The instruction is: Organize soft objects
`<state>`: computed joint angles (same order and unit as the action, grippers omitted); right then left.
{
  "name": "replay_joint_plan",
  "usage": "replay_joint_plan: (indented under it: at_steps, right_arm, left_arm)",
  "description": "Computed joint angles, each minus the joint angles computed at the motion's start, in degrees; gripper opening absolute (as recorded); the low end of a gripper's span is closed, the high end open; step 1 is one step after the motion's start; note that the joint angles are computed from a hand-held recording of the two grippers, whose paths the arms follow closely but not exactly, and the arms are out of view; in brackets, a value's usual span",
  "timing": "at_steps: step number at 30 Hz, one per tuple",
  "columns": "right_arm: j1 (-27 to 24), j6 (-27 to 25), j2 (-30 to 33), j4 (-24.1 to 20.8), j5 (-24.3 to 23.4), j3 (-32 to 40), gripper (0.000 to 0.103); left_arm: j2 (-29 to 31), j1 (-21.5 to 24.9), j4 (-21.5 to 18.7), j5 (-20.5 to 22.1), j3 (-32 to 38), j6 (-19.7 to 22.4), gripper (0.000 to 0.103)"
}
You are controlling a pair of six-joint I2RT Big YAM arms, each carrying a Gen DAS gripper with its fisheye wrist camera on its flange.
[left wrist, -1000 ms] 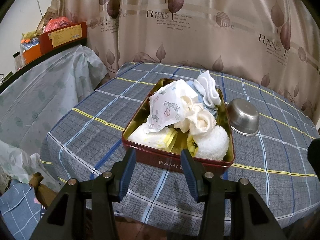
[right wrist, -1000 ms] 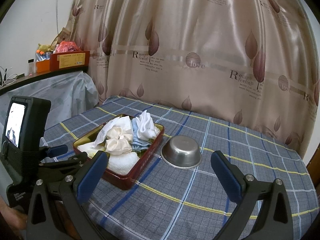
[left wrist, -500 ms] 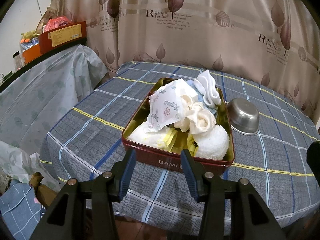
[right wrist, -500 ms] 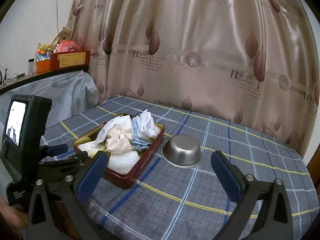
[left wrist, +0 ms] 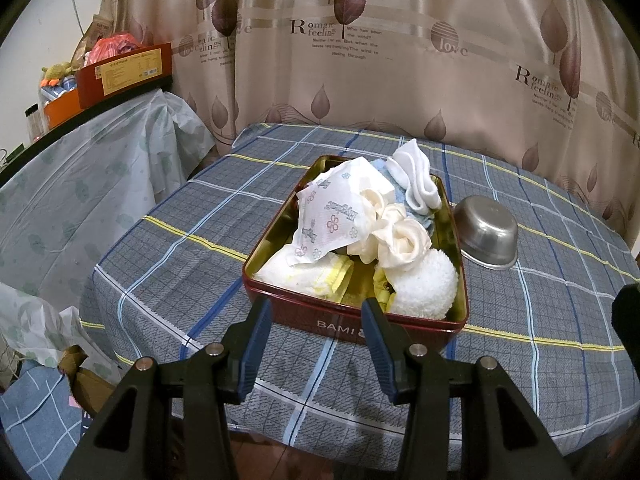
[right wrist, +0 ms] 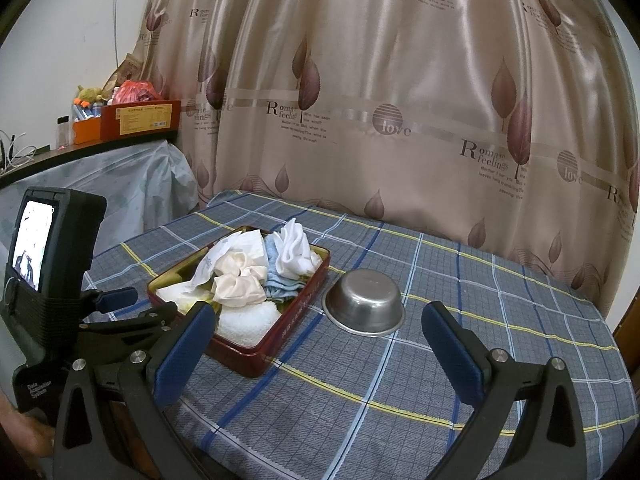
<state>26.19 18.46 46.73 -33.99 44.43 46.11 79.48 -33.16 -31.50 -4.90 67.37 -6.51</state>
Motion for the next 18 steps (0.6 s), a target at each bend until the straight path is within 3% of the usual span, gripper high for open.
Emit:
replay_joint_plan:
  at_steps: [18]
  right_arm:
    - [0.4, 0.3, -0.1, -0.5, 0.3, -0.1, 0.103]
  left_arm:
    - [0.0, 0.0, 0.0, 0.1, 0.0, 0.0, 0.047]
